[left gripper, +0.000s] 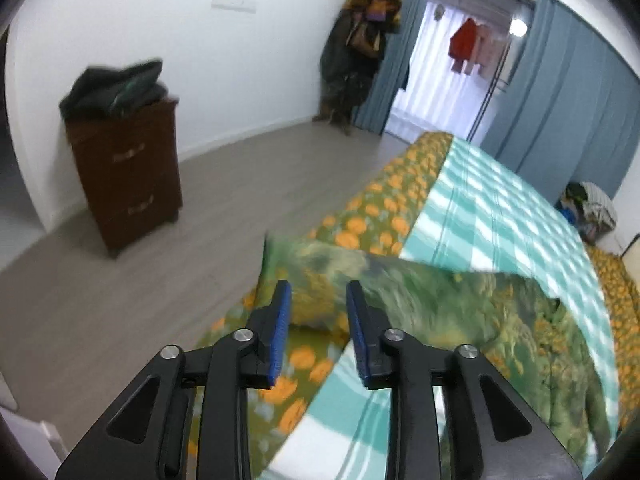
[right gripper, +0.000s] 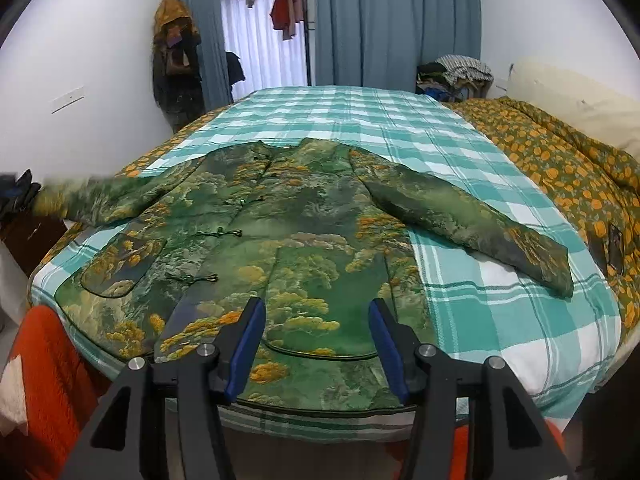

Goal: Fold large clothes

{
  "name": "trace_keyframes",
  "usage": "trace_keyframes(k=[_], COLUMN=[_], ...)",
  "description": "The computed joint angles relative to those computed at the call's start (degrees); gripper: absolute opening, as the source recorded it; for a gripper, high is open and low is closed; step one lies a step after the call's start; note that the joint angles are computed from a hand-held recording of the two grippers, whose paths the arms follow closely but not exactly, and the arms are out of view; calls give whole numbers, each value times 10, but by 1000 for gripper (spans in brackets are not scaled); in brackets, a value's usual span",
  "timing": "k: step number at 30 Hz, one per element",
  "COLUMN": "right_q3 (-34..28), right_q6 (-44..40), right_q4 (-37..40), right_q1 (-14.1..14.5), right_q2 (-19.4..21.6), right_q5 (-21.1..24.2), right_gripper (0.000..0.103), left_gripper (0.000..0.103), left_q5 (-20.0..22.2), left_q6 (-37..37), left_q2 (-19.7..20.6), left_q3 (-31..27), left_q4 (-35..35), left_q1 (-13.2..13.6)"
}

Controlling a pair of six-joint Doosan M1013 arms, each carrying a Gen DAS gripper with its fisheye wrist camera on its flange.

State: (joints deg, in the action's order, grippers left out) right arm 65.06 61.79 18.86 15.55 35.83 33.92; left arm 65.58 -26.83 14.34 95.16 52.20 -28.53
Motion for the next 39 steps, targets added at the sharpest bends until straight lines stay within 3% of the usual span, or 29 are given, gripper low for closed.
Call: trace_keyframes(k=[3,6,9,10,12,16,19,20,21,24,30,34,36,37,39], right_q3=[-28,-83,-147,-165,-199,-235,-249,-252,-251,-248,-254,-272,-271,-273,-263], right_q6=[45,108,150,159,174,164,150,148,145,144,174,157,149,147,141], right_q4=[-49,-114,-114,-108,-90,-47,-33,-35,-41,-39,-57,-57,-53,-46,-51], right_q1=[-8,-17,-32,-36,-44,-51,-48,-46,-44,-43,-43,-40,-41,-41,-39], right_q2=[17,49,87,99,122,152,166,169,170,170,174,185,184,184,177], right_q5=[24,97,184,207,248,312,338,342,340,336,328,352,355,359,349], right_gripper=[55,55,55,55,55,55,55,55,57,57,58,58,42,28,21], left_gripper=[62,73,78,78,78,78,76,67,50,31,28,25,22,22,21], left_q5=[-57,-157,-275,-294,-298,-304,-284,-277,-274,-287,-280,-280,-282,-283,-283], left_q6=[38,123,271,332,417,497,510,514,519,514,498,492,487,484,478], left_q2=[14,40,75,91,118,153,159,157,158,157,162,162,159,158,155], left_q3=[-2,-17,-44,-58,-83,-113,-121,-119,-119,-114,-120,-120,-117,-115,-113], left_q4=[-33,-85,-214,-267,-337,-430,-425,-422,-425,-431,-411,-405,-400,-396,-387], left_q1=[-13,-11,2,5,8,18,13,8,8,9,6,5,3,2,-1])
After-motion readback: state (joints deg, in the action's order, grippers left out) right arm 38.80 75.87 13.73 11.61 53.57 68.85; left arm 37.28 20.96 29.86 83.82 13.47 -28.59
